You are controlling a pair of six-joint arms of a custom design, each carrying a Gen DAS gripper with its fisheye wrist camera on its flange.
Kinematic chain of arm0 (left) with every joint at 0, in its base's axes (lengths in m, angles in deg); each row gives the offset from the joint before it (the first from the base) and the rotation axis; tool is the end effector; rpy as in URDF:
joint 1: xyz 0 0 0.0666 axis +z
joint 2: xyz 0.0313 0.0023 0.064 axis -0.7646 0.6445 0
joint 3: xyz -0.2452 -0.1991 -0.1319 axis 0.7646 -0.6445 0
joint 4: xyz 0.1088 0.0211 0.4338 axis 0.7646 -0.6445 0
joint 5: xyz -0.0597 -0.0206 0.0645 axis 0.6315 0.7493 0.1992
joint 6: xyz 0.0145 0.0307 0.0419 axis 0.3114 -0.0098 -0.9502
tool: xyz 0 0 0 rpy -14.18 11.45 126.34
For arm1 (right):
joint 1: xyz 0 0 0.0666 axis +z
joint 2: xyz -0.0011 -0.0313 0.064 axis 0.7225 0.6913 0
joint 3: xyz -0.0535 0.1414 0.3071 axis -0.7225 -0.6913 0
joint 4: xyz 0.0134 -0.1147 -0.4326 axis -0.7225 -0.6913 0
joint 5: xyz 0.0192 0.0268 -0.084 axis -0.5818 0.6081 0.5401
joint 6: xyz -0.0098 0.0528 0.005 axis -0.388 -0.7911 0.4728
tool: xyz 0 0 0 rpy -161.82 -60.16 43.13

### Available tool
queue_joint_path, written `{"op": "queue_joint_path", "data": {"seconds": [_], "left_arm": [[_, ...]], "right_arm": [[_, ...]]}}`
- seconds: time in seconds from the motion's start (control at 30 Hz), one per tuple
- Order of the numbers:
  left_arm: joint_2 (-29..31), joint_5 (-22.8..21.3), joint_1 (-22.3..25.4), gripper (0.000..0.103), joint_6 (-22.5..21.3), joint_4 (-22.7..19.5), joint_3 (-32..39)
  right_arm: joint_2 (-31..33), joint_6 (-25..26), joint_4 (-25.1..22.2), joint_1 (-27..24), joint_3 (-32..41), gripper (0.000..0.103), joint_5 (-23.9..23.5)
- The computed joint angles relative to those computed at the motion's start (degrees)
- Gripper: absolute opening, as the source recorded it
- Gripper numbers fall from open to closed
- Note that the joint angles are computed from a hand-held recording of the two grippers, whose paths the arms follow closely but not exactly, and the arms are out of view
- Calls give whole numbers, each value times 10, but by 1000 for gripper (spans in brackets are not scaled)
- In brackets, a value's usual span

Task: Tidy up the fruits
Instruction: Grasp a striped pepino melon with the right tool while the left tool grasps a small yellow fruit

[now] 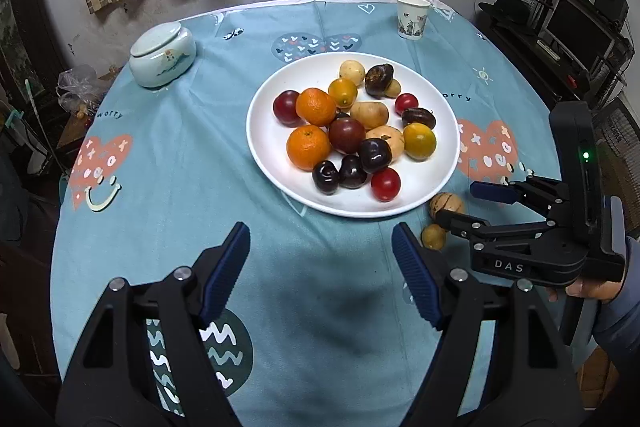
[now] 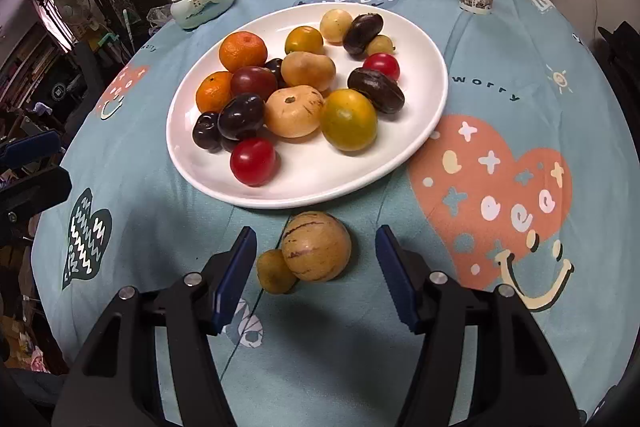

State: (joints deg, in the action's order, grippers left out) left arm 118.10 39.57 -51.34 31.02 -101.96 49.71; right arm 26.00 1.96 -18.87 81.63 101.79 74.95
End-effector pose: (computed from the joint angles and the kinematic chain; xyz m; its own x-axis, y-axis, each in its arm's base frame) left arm 0.5243 -0.0292 0.4469 -0.4873 0.6872 -0.5388 0.8146 0.5800 0.0029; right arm 0.4290 0.2894 0.3525 -0.7476 0.4767 -0.4625 0.4305 0.8780 0.2093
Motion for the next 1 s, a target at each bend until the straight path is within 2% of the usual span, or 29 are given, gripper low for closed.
{"op": "queue_joint_path", "data": {"seconds": [0.13,0.3,0.57,1.0], "left_arm": [[-4,-1,-1,76,-3,3,-2],[-3,-2,-2,76,-7,1,-1],[-5,-5,-4,76,-12,-1,-3],[-19,-11,-12,76,-30,4,-30]], "right_arm": [[4,-1,-2,-3,1,59,-10],[16,0,-4,-12,6,41,-33],[6,-2,-3,-13,-2,38,-37],[-76,-85,4,24,-71,38,-3]]}}
